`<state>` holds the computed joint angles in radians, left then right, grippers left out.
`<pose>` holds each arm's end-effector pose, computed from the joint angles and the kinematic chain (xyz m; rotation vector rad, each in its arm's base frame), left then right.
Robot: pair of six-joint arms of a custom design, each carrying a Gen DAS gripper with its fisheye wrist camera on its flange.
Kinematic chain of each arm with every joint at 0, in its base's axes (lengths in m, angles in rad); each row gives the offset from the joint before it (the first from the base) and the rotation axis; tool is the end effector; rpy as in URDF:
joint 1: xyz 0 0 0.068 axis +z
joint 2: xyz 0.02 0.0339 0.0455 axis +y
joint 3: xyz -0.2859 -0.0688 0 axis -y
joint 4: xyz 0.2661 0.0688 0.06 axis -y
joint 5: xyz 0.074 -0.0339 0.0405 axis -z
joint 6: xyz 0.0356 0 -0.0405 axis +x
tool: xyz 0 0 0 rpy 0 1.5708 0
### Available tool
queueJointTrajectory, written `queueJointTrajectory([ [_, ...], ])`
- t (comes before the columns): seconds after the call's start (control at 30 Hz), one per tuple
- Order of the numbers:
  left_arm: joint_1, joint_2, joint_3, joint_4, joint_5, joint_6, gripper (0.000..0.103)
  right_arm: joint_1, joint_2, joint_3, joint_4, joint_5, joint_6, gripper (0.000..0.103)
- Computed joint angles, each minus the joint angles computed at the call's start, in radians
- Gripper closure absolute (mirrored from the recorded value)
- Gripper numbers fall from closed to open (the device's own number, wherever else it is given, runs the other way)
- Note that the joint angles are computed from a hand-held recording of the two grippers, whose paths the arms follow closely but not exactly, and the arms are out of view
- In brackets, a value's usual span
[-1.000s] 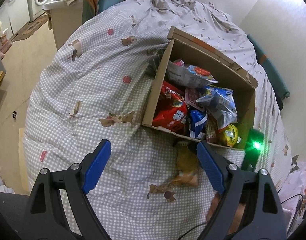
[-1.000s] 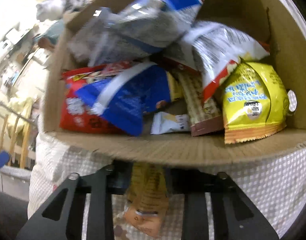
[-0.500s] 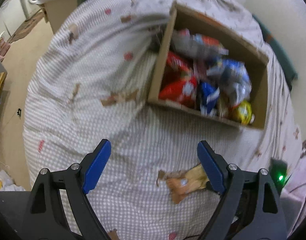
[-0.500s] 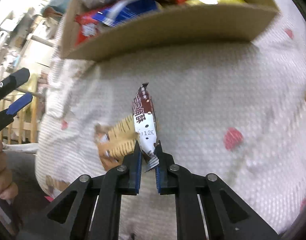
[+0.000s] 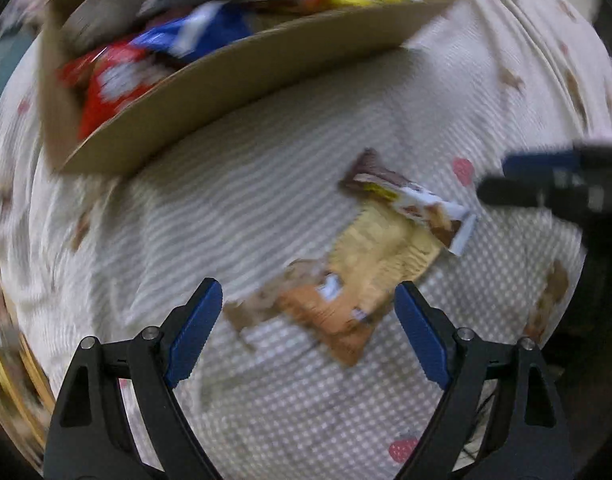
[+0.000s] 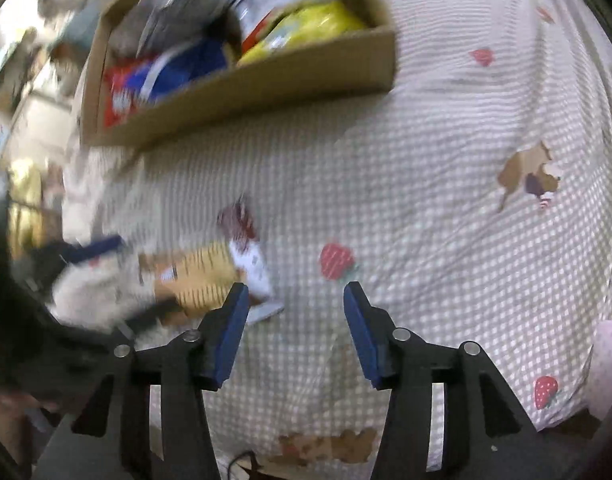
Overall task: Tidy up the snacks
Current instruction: 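Grasp the tan snack bar with the left tool while the right tool grasps the brown chocolate bar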
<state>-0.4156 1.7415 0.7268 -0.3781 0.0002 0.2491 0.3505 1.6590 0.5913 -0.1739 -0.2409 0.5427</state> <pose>0.2556 -0.1128 0.0930 0.9671 2.8019 -0.0223 0.2424 0.0976 0.0913 0.2204 2.8948 0.5251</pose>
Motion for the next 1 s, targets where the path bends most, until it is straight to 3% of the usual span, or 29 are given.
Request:
queueJointTrajectory([
  [0.17,-0.075,0.041,-0.011,0.085,-0.002,0.064,0.017,-0.118,-0.019,-0.052,0.065,-0.1,0.017,0.051],
  [0.3,-0.058,0.122,0.034,0.059,0.04,0.062,0.019,-0.134,0.014,-0.028,0.069,-0.137,0.006,0.051],
  [0.47,-0.021,0.111,0.037,0.003,0.11,0.069,0.058,-0.049,0.117,0.058,0.095,-0.121,0.022,0.051],
  [0.53,-0.009,0.11,0.038,-0.023,0.126,0.06,0.066,0.006,0.181,0.114,0.088,-0.084,0.026,0.051],
  [0.73,0.069,0.091,0.025,-0.078,0.16,0.042,0.075,0.094,0.287,0.192,0.055,-0.038,-0.016,0.051],
  [1.0,0.148,-0.018,-0.026,-0.104,0.097,0.032,0.076,0.156,0.353,0.236,0.061,0.03,-0.02,0.052],
])
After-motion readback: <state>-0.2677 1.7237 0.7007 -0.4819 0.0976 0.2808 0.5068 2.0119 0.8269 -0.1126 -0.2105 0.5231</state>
